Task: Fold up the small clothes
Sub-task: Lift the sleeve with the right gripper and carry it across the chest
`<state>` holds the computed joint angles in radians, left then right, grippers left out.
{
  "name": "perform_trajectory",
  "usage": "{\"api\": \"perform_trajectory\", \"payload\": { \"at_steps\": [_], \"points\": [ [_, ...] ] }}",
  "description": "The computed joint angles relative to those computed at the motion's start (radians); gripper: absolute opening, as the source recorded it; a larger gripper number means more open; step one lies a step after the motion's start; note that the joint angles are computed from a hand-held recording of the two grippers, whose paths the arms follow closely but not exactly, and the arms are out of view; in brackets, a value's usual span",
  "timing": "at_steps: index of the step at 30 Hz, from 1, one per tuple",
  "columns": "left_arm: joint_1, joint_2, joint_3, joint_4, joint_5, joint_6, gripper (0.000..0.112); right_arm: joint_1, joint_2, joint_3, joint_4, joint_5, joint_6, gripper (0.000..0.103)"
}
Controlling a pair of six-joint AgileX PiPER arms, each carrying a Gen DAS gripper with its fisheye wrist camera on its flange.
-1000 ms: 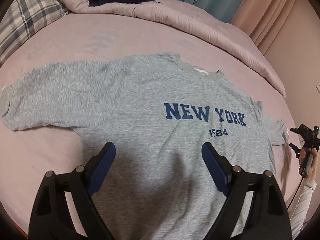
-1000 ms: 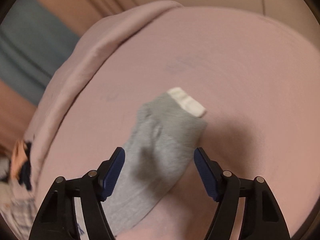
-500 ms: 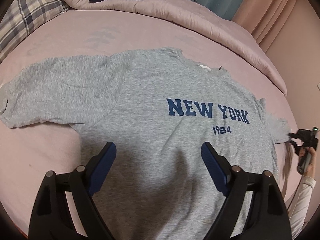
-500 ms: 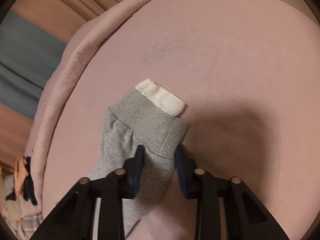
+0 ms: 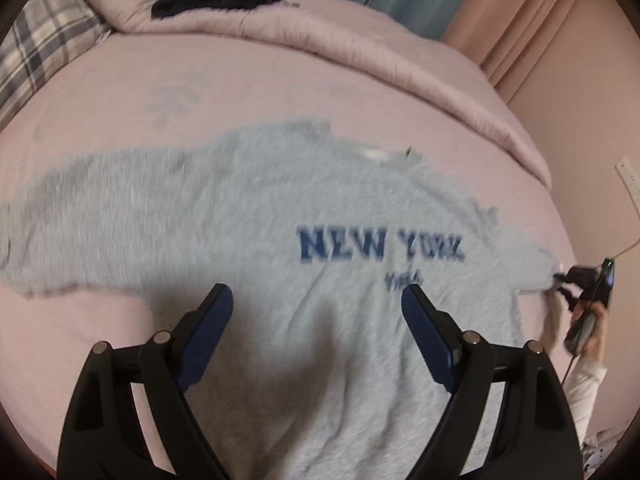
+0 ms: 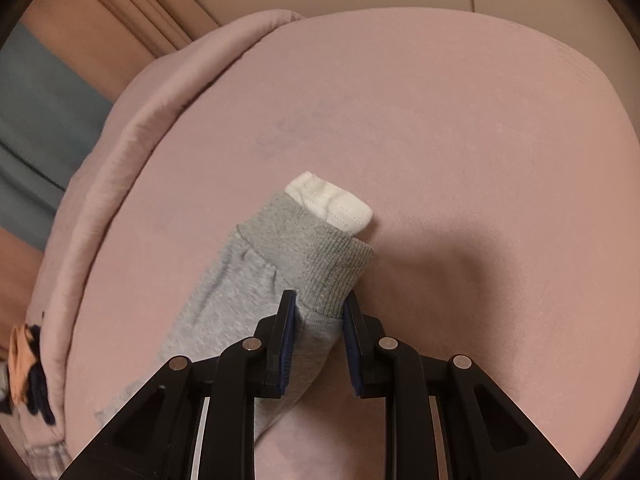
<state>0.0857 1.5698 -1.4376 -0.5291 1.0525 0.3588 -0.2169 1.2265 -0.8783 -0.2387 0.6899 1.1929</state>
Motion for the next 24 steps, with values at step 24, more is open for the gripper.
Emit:
{"api": "perform_trajectory", "payload": {
  "at_steps": [24],
  "points": [
    [0.073,0.106,-0.108,0.051,-0.032,-0.057,0.085,0.526,-0.002,-0.209,-0.609,0.348,0.416,0.024]
  ]
}}
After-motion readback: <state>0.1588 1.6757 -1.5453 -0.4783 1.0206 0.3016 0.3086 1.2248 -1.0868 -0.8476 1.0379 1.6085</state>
